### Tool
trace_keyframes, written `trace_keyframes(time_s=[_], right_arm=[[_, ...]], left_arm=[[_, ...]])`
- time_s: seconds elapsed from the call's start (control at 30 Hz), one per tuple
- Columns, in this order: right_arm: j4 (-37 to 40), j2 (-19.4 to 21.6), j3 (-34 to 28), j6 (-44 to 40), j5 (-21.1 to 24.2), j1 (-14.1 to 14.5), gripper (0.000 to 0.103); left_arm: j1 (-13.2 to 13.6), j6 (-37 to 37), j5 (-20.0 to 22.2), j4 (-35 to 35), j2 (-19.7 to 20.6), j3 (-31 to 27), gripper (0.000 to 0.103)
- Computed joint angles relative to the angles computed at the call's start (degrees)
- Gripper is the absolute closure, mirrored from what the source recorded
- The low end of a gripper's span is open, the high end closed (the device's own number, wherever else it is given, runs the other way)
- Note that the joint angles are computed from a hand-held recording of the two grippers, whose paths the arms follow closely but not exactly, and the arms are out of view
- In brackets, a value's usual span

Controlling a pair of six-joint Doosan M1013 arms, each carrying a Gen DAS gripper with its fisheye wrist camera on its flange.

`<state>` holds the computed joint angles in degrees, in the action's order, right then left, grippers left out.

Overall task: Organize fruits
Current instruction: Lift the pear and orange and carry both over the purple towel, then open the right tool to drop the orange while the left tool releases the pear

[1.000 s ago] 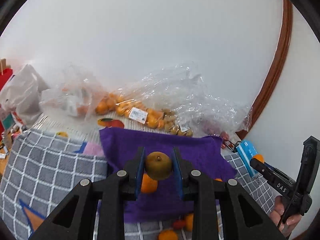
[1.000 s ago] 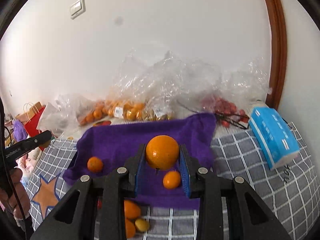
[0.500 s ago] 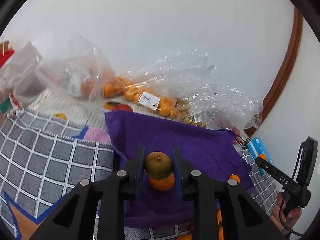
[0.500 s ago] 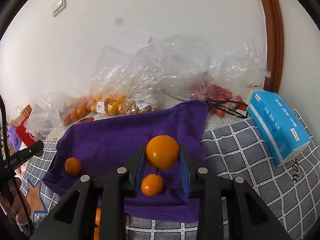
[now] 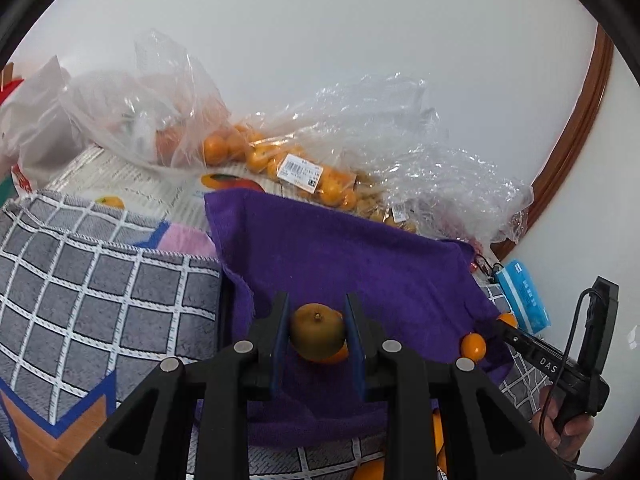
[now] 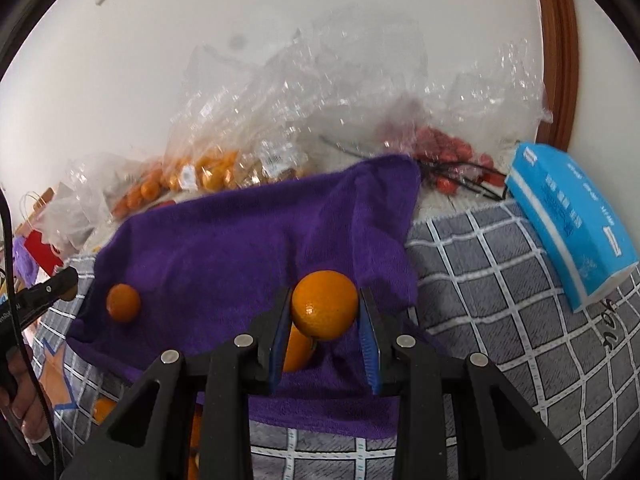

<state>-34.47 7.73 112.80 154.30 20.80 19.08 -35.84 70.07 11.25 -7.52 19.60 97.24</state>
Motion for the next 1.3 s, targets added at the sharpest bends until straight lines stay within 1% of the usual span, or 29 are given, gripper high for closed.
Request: trace_keyframes(time_s=[0.07,0.1,0.17,0.2,0.27,0.33,0.43,0.53,0.63,0.7,0.8,0.9,0.97,1.03,1.17,1.3], right_arm=[[2.95,0.12,0.01,-2.13,-0.60,-0.44,0.071],[4.77,0.19,0.02,-3.76,-0.80,-0.65,0.071],[6.11,0.32,-0.06,-5.05,-0.71,-0.77,0.071],[7.09,0.43,-0.13,-6.02,-0.76,-0.82,0.071],[9.13,0.57,-0.34,-8.41,-0.63,-0.90,0.071],[8.64,0.74,-0.52,-8.13,-0.19,-0.70,0.071],[8.26,0.85,-0.56,-7.94,-0.36,-0.57,0.071],[6.97,0.81,-0.63,-7.10,0.16,-0.37,0.071],[4.87,0.74,-0.66,-4.96,0.70,-0.15,0.070],[3.91,0.75,-0.71,-4.31,0.95,-0.02,0.070],[2.71,0.64,-0.63,-3.09,0.89,0.17,0.070],[0.24,0.20,-0.25,-0.37,0.02,0.43,0.067],[-3.83,-0.17,0.13,3.72,-0.33,0.80,0.060],[-5.63,-0.27,0.18,5.23,-0.19,1.02,0.057],[-7.76,-0.25,0.20,6.79,-0.02,1.47,0.057],[-10.20,-0.14,0.05,7.74,0.64,2.22,0.057]], left_arm=[[-0.14,-0.60,0.23,0.93,0.16,-0.10,0.078],[-0.13,0.67,0.22,-0.38,0.20,-0.10,0.078],[-0.05,5.84,0.71,-5.50,0.36,-0.19,0.078],[-0.10,7.39,1.06,-6.71,0.45,-0.29,0.078],[-0.29,7.10,1.10,-5.84,0.47,-0.29,0.078],[-0.43,7.16,1.49,-5.37,0.57,-0.43,0.077],[-0.36,10.88,2.50,-8.98,0.87,-0.77,0.077],[-0.38,11.92,3.82,-9.77,1.29,-1.29,0.077],[-0.51,11.52,4.86,-8.97,1.53,-1.66,0.077],[-0.68,10.04,6.24,-7.14,1.91,-2.27,0.077],[-0.73,11.66,7.67,-8.58,2.20,-2.69,0.077],[-1.31,8.59,9.28,-4.16,2.53,-3.25,0.077],[-1.59,6.54,10.11,-1.54,2.79,-3.61,0.077],[-1.67,5.31,11.00,-0.49,3.04,-3.94,0.077],[-1.80,2.67,11.74,1.91,3.00,-4.10,0.077],[-1.87,1.87,12.88,2.56,3.23,-4.59,0.077]])
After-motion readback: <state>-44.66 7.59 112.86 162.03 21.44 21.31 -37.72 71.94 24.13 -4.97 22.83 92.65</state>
